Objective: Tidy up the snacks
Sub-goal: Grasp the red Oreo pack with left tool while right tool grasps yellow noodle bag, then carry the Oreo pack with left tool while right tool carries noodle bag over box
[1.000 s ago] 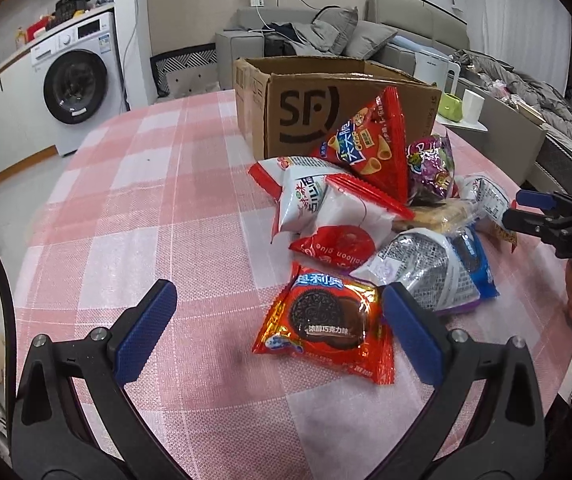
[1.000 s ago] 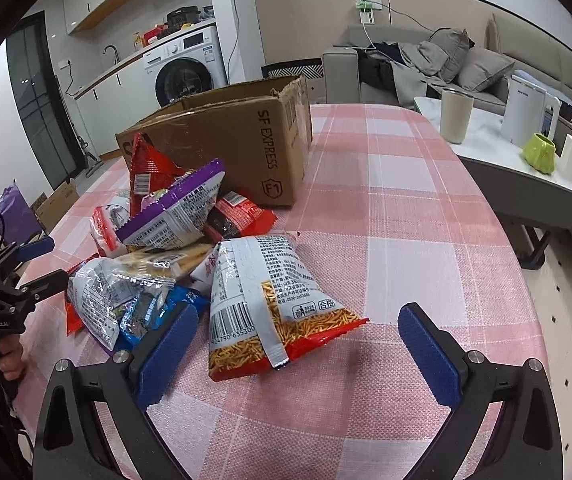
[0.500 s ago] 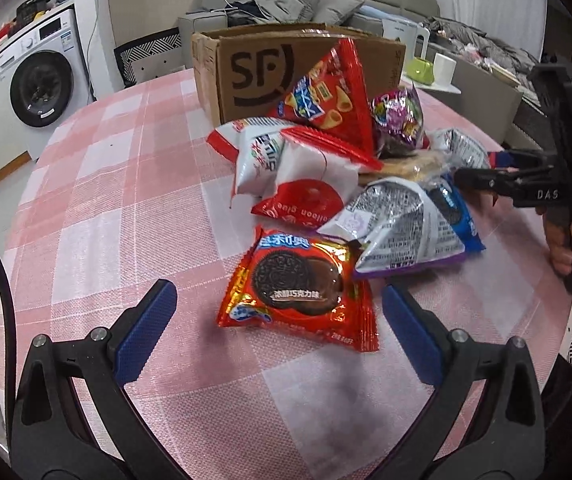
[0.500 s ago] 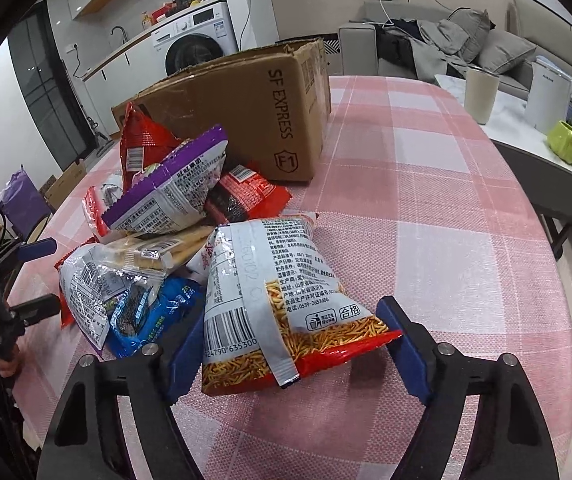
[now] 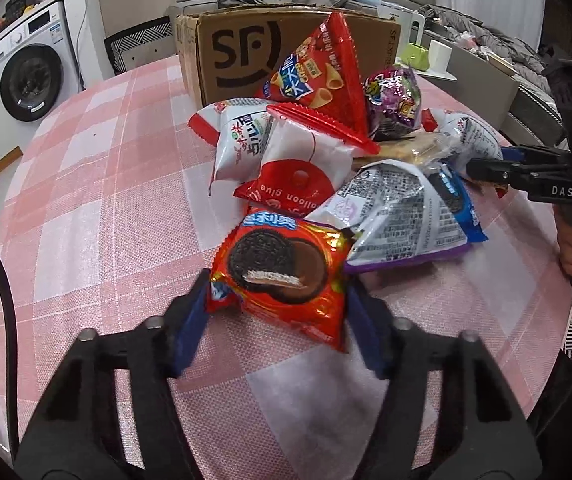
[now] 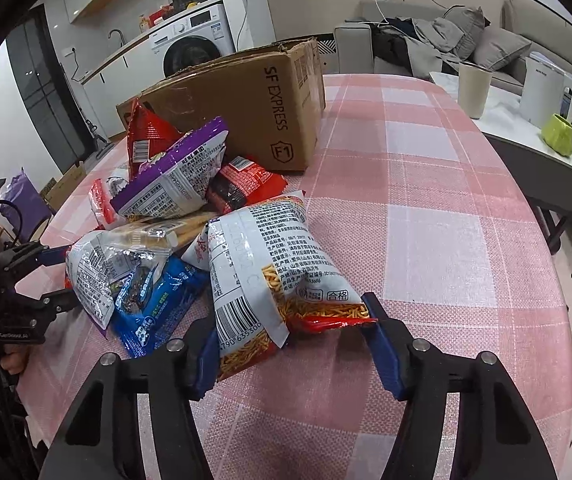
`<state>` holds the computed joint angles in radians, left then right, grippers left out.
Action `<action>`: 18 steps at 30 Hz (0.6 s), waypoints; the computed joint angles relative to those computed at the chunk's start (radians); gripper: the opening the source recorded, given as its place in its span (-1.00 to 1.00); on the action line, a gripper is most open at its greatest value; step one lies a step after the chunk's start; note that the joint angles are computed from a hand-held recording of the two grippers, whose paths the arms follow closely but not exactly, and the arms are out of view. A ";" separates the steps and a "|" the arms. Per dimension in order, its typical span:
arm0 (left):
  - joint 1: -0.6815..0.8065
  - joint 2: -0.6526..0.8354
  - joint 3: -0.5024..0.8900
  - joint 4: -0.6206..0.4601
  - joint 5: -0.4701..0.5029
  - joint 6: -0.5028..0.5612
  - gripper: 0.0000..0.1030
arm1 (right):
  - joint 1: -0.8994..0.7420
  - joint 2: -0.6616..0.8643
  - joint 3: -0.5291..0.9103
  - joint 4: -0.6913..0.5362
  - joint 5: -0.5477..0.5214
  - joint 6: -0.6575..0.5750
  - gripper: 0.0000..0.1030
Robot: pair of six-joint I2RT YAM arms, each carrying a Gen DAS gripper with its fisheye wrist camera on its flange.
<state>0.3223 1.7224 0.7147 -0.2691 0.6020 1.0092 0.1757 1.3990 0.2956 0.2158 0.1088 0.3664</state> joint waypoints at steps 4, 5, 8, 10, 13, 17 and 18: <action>0.021 0.019 0.037 -0.059 0.030 0.012 -0.07 | 0.000 -0.018 -0.017 0.007 0.001 0.011 0.20; 0.025 0.022 0.044 -0.064 0.033 0.012 -0.08 | 0.004 -0.032 -0.028 0.008 0.001 0.017 0.19; 0.039 0.023 0.060 -0.071 0.046 0.004 -0.08 | -0.003 -0.066 -0.053 0.014 -0.004 0.022 0.18; 0.051 0.023 0.074 -0.081 0.059 -0.001 -0.08 | -0.005 -0.091 -0.070 0.016 -0.004 0.029 0.17; 0.068 0.010 0.084 -0.077 0.073 -0.020 -0.08 | -0.002 -0.136 -0.092 0.015 -0.001 0.035 0.17; 0.088 -0.007 0.099 -0.095 0.103 -0.035 -0.08 | 0.005 -0.194 -0.106 -0.004 0.014 0.046 0.17; 0.094 -0.012 0.101 -0.101 0.109 -0.034 -0.08 | 0.007 -0.206 -0.109 -0.008 0.018 0.048 0.17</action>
<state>0.4159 1.7100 0.8160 -0.3701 0.7108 0.9756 0.1823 1.1929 0.1870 0.2074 0.1263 0.4148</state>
